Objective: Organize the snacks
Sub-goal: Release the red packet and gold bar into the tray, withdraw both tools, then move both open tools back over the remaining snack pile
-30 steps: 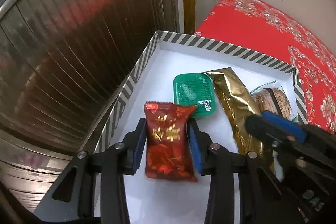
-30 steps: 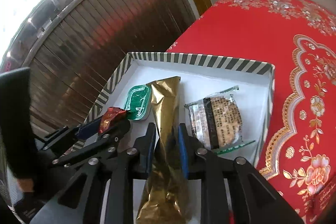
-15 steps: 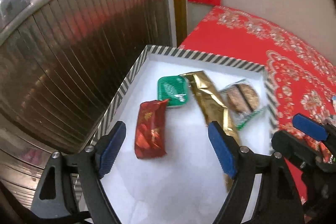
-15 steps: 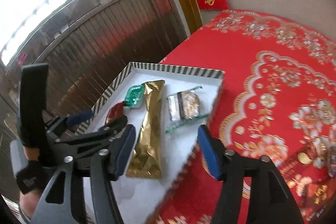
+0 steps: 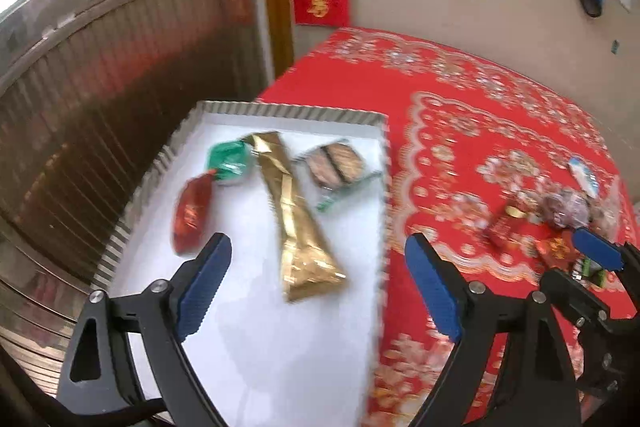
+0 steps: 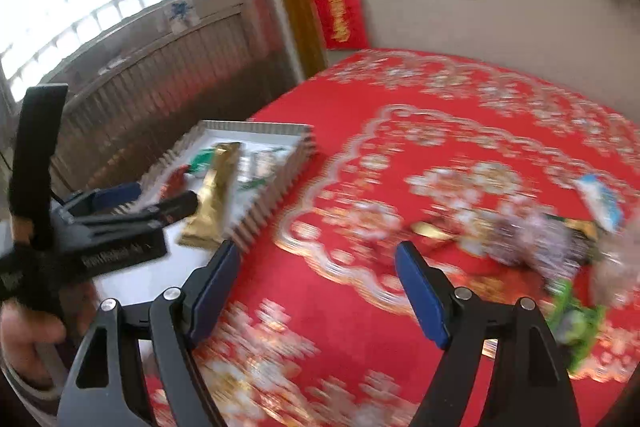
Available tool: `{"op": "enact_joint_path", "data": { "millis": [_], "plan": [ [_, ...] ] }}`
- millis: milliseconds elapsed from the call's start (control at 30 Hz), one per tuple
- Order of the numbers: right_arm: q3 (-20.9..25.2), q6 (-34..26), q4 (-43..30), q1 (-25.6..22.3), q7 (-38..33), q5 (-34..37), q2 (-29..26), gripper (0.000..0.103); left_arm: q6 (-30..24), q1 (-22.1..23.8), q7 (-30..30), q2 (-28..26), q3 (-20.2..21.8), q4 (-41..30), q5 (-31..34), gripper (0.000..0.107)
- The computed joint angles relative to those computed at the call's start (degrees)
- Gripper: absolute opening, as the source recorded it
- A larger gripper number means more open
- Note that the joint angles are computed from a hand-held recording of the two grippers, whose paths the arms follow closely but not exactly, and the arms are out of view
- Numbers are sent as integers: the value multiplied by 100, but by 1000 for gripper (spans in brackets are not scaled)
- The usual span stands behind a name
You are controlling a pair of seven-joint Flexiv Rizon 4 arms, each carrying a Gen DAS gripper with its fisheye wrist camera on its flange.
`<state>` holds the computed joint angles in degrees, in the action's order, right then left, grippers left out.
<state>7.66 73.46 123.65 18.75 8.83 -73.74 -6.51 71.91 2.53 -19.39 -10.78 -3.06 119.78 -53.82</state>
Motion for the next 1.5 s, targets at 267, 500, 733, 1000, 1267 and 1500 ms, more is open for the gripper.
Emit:
{"op": "enact_joint_path", "data": {
  "millis": [267, 500, 733, 1000, 1267, 1500],
  "plan": [
    [265, -380, 1131, -433, 125, 268, 1107, 81, -141, -331, 101, 298, -39, 363, -40, 89],
    [491, -520, 1797, -759, -112, 948, 1766, 81, -131, -654, -44, 389, -41, 563, 269, 89],
    [609, -334, 2188, -1091, -136, 1275, 2174, 81, -298, -874, -20, 456, -103, 656, 406, 89],
    [690, -115, 2316, -1318, -230, 1406, 2235, 81, -563, -1093, 404, 442, -179, 664, 525, 89],
    [720, -47, 2407, -1430, -302, 1592, 2307, 81, -621, -1240, 399, 202, -290, 496, 1100, 89],
    [755, -9, 2465, -1503, -401, 1778, 2388, 81, -1272, -1163, 337, -64, -360, 141, 1537, 89]
  ]
}}
